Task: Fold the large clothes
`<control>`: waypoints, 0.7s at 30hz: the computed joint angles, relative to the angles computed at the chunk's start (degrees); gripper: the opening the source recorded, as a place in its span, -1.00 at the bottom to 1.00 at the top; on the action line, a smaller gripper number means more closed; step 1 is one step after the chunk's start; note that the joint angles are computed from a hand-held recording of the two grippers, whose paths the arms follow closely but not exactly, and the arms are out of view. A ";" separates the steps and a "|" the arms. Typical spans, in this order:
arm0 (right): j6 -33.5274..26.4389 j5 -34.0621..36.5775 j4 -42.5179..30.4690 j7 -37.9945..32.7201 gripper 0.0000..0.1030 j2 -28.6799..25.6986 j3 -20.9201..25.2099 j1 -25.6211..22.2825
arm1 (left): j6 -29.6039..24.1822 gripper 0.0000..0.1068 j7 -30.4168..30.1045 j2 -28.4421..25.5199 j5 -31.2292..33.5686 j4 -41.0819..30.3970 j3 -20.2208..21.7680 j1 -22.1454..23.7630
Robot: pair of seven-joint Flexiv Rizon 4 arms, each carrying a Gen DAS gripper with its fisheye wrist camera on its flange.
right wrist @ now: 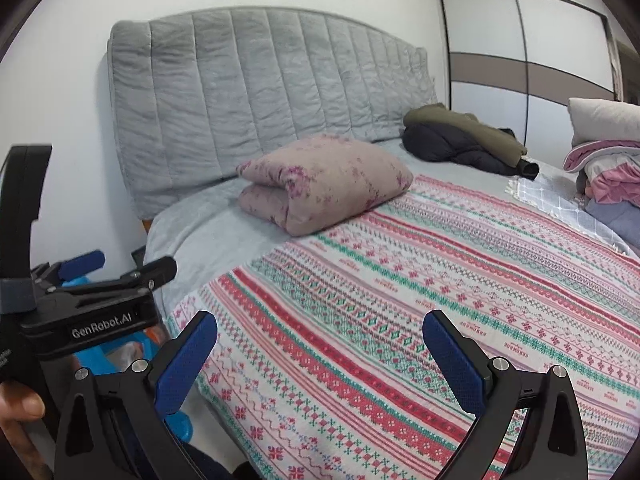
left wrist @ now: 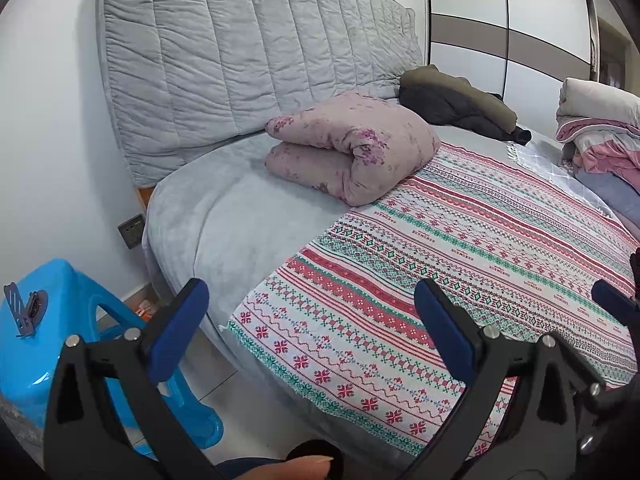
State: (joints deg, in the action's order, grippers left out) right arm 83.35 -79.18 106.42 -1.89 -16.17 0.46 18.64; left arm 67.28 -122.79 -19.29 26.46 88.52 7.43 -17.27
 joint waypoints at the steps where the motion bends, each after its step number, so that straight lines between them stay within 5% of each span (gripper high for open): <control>1: -0.29 0.99 0.07 -1.03 1.00 -0.10 -0.02 0.34 | 0.05 0.91 0.68 -0.03 -0.68 0.17 -0.42 0.39; 8: 0.33 -5.49 -0.54 5.28 1.00 0.20 0.14 -1.09 | 1.41 0.91 1.84 -0.17 -1.64 0.60 -0.37 0.60; 21: -0.99 -3.12 -0.56 2.81 1.00 -0.13 0.87 -1.00 | 0.33 0.91 -2.46 0.31 3.33 -0.15 0.72 -1.10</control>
State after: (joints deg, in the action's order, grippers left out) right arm 82.37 -82.30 105.86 0.92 -16.30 1.33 17.64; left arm 67.61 -125.25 -18.99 29.79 88.36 8.15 -18.36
